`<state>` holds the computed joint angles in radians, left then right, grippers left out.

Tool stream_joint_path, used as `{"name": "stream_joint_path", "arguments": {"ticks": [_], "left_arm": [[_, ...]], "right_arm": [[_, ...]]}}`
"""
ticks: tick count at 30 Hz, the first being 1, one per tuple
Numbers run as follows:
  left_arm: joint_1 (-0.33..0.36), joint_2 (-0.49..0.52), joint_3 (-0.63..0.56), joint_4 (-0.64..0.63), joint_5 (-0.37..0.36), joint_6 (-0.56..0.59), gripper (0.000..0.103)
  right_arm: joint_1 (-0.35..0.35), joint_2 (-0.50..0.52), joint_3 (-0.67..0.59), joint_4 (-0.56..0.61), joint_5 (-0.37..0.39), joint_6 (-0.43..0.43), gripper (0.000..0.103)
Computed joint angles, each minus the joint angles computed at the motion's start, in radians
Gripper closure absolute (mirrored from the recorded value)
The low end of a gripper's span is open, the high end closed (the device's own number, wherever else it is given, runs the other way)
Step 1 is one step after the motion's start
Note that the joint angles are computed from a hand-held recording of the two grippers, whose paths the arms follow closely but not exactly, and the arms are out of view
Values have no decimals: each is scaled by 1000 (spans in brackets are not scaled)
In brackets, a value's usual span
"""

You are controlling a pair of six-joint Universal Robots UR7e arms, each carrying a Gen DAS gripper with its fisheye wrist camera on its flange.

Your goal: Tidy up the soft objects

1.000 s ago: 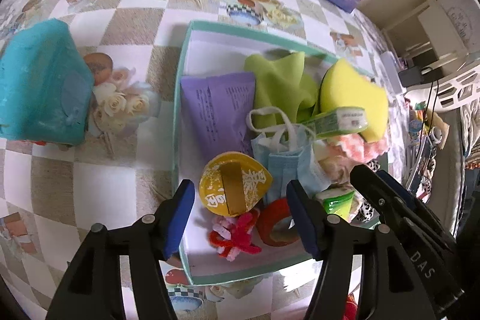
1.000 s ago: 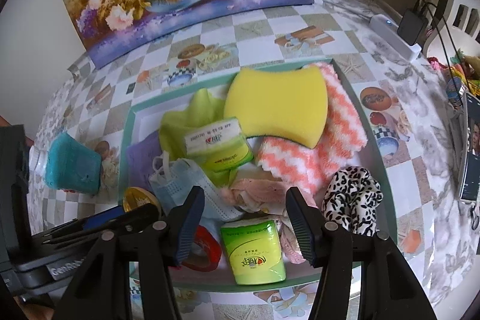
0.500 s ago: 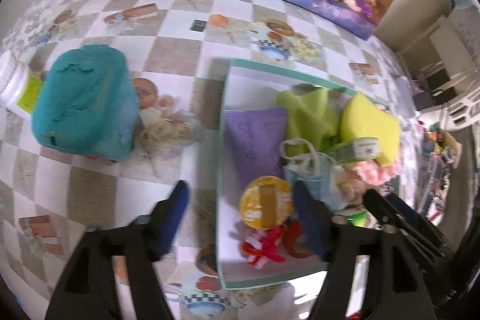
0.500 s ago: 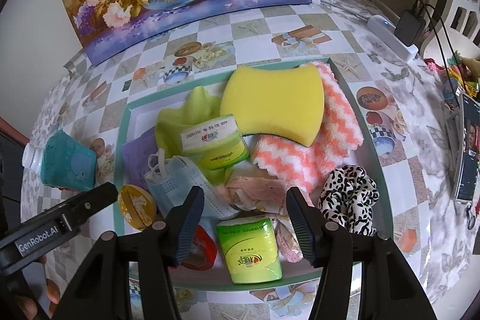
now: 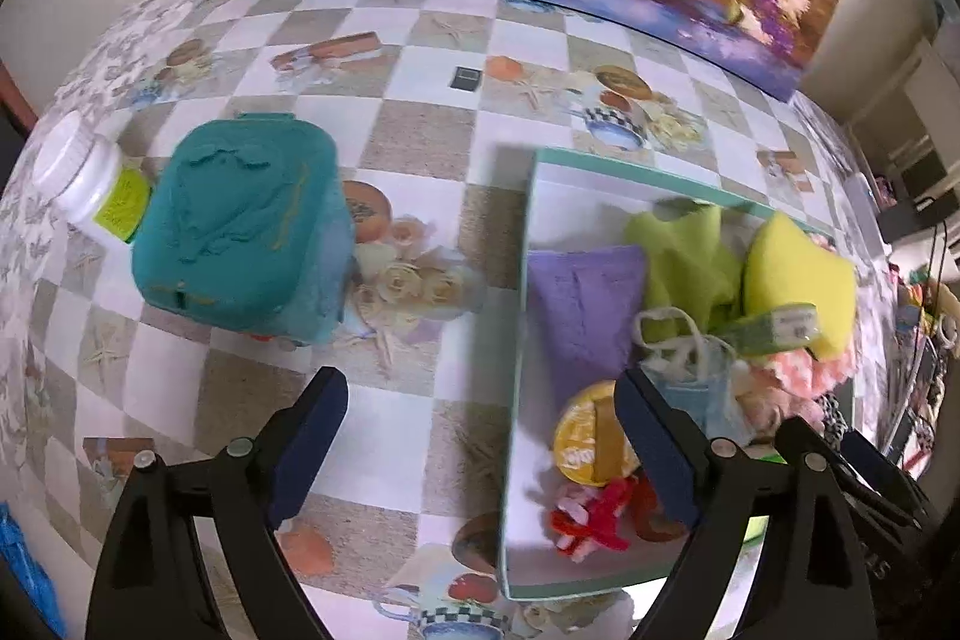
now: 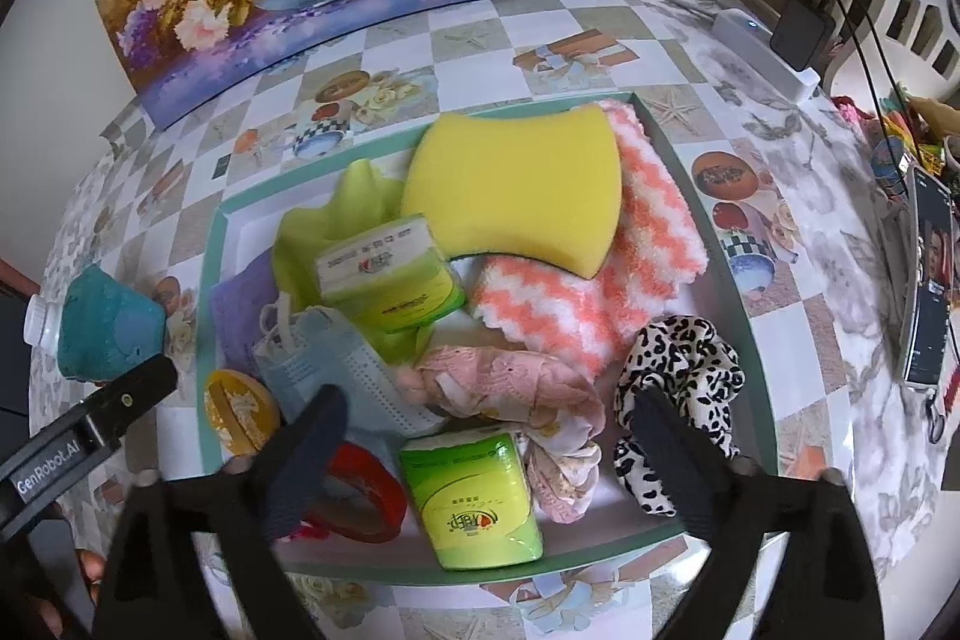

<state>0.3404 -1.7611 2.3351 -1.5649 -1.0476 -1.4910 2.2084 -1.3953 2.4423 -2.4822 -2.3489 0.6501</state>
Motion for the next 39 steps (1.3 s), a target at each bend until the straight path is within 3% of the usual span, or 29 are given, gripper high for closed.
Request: {"name": "stream_joint_path", "arguments": {"ticks": [2,13,28,33,39], "left_arm": [[-3,-9,2,3,9,-12,4],[-23,-30,7,19,2,-20,4],[-122,-24,-40,262,-17,-157,4],[-154,24,-66,370,-35,-204,4],[-198,-6,-51,370,-67,-206,4]], "right_arm": [[-2,-2,1,5,-1,6,0],[13,-5,3,44,-10,38,0],[101,-7,8,86,-5,95,0],[118,-10,12,95,-3,109,0],[133,-14,17,103,0,125,0]]}}
